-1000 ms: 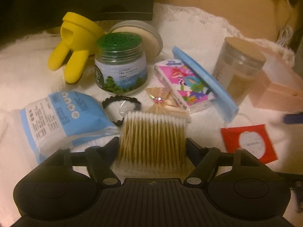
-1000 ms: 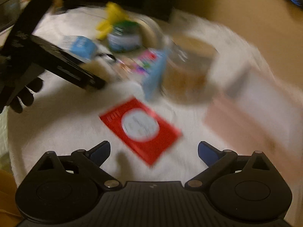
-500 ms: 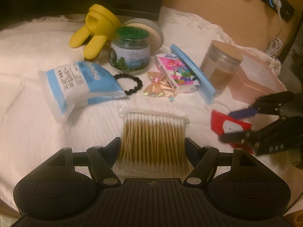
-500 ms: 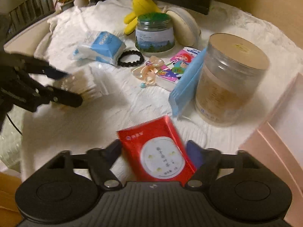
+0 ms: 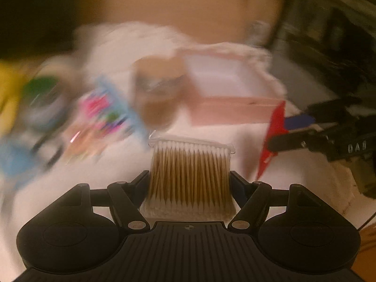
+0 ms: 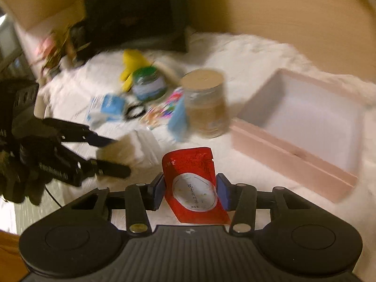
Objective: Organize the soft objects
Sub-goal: 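Carry both items over the pink box and open both tools to drop them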
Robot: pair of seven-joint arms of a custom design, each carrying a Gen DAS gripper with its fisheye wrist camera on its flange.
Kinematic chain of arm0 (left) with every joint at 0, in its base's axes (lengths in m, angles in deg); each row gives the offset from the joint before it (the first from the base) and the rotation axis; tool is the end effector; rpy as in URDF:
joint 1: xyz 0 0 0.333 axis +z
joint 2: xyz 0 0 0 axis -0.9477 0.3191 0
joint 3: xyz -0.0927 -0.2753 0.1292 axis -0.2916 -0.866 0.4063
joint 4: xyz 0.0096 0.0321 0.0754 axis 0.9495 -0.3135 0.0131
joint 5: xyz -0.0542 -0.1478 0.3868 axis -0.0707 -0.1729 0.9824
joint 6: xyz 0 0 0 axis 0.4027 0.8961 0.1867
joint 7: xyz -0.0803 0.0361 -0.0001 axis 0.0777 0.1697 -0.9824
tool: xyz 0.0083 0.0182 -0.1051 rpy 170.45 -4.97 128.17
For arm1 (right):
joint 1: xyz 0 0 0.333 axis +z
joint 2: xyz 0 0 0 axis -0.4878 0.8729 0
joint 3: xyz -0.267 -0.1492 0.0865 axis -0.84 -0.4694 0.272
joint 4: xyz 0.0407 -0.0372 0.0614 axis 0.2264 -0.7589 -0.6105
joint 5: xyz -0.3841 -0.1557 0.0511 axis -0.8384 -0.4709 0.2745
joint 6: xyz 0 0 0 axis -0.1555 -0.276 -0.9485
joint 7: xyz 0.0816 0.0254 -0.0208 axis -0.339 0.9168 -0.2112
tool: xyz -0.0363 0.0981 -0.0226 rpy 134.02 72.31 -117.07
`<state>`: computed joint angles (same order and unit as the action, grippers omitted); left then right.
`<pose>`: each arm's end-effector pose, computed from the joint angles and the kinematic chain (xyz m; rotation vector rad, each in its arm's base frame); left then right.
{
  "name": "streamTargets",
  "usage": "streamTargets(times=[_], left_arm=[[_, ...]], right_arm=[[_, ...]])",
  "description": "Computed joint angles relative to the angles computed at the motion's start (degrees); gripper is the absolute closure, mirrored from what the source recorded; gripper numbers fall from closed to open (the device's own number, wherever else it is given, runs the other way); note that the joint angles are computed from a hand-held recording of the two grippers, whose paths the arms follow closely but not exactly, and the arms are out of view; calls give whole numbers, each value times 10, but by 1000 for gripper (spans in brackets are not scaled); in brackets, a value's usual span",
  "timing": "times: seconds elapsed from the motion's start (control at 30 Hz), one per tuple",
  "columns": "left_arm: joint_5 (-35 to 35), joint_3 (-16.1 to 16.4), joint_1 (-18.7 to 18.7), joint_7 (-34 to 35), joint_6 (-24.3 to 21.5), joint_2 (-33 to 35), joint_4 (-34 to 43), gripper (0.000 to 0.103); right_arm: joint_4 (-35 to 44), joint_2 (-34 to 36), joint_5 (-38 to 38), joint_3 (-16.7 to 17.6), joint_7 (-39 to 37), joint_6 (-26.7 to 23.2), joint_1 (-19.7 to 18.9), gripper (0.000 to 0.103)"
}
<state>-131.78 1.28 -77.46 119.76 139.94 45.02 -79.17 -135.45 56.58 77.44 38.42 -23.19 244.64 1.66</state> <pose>0.4966 -0.0351 0.5154 -1.3386 2.3876 -1.1245 0.4650 0.2254 0.5258 -1.8761 1.2583 -0.2968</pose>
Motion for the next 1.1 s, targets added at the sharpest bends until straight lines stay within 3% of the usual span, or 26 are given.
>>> streamTargets(times=[0.17,0.27,0.37,0.47,0.53,0.6,0.63,0.7,0.73,0.83,0.9,1.03,1.1], left_arm=[[-51,-10,-35,61,1,26,49,26],[-64,-26,-42,80,14,52,81,26],[-80,-40,-49,108,28,86,122,26],[-96,-57,-49,138,45,130,173,26],[-94,-72,-44,121,56,169,218,26],[-108,-88,-36,64,59,216,269,26],[-108,-94,-29,-3,42,250,306,26],[-65,-104,-22,-133,0,313,371,26],[-11,-108,-31,-177,14,336,387,26],[250,-83,-101,-256,129,357,365,30],[295,-100,-93,-255,164,357,347,30],[126,-176,-8,-178,112,345,356,30],[61,-189,16,-125,116,311,323,30]], right_arm=[[-45,-65,-15,-1,57,67,-18,58],[-51,-89,-49,11,113,86,-53,58],[-31,-85,-97,49,190,85,-123,58],[18,-53,-168,107,289,56,-219,58],[57,-20,-207,123,340,43,-255,54],[106,29,-203,99,362,30,-246,38],[126,51,-200,88,374,28,-242,37],[153,77,-269,103,470,8,-276,37],[156,80,-292,103,496,2,-282,37],[128,57,-351,99,532,7,-282,36],[109,41,-430,114,577,5,-304,36],[91,27,-535,126,639,-12,-322,36],[75,22,-501,86,608,6,-281,35]])
